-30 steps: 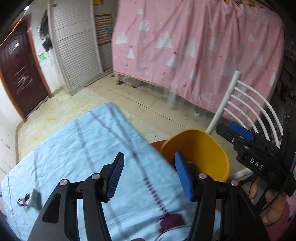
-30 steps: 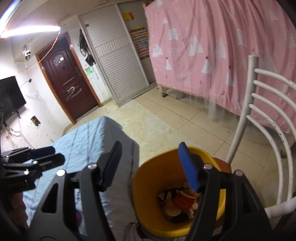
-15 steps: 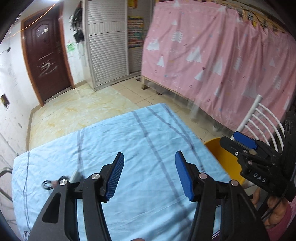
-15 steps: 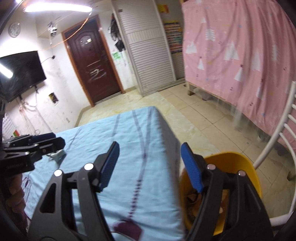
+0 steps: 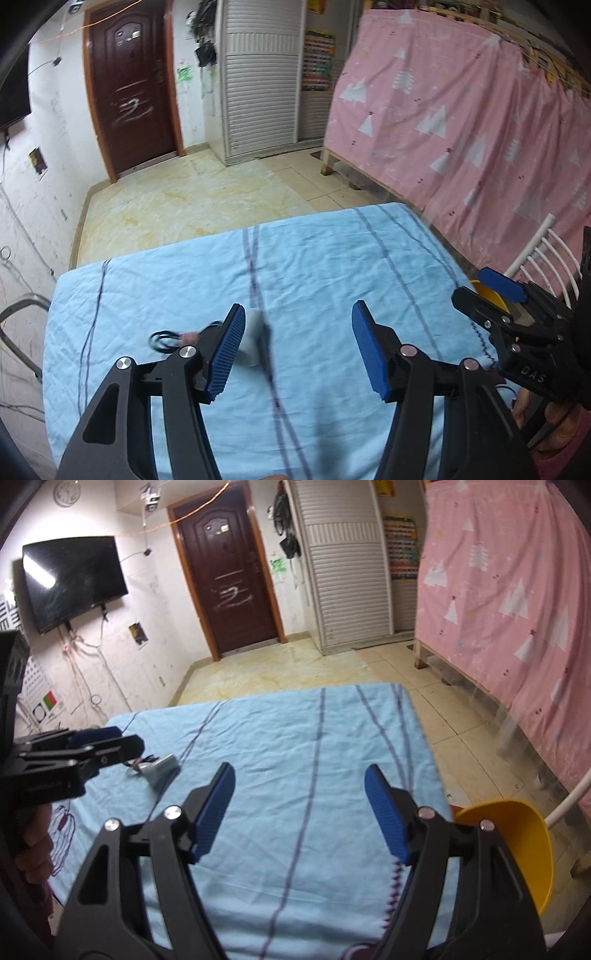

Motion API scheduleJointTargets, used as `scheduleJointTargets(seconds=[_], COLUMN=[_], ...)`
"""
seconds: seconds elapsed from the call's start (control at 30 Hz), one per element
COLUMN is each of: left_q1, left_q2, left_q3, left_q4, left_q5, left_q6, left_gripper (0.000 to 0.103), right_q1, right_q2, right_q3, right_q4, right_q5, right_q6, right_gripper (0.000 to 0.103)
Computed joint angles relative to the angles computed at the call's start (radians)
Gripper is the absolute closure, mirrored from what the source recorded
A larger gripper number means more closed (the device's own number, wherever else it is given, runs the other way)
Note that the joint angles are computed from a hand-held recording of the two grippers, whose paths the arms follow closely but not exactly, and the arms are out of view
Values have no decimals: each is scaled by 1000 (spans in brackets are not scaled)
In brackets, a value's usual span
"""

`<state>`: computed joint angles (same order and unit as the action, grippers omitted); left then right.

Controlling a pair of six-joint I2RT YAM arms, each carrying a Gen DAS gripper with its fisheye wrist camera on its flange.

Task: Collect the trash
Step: 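Move both open tools back over the black cable and white cup on the bed, then grasp the black cable with the left tool while the right tool grasps the white cup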

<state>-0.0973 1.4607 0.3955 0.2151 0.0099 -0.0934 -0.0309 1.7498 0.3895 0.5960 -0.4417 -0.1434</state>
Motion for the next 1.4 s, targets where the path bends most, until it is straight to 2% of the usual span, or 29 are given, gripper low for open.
scheduleJointTargets(seconds=[0.3,0.4,0.53,0.93,1.13,1.4], left_q1=[174,213,252,274,275,286], left_q2=[123,169,222,380,435,436], left_q3=[54,74,104,220,248,236], left_q4=[-7,2,3,-44,-47,-21], left_q5=[17,26,45,75,70,91], left_q6=[10,18,18,-29,-29,-22], left_gripper=[49,48,41,35,35,39], right_q1=[155,185,242,301,332,399], right_q2=[23,33,65,128,157,186], right_q3=[44,56,81,124,147,185], right_q4=[-28,-39,-49,-61,-69,-102], right_q5=[53,50,64,76,80,94], right_q6=[23,21,9,-6,-22,-50], right_gripper=[32,28,26,23,21,18])
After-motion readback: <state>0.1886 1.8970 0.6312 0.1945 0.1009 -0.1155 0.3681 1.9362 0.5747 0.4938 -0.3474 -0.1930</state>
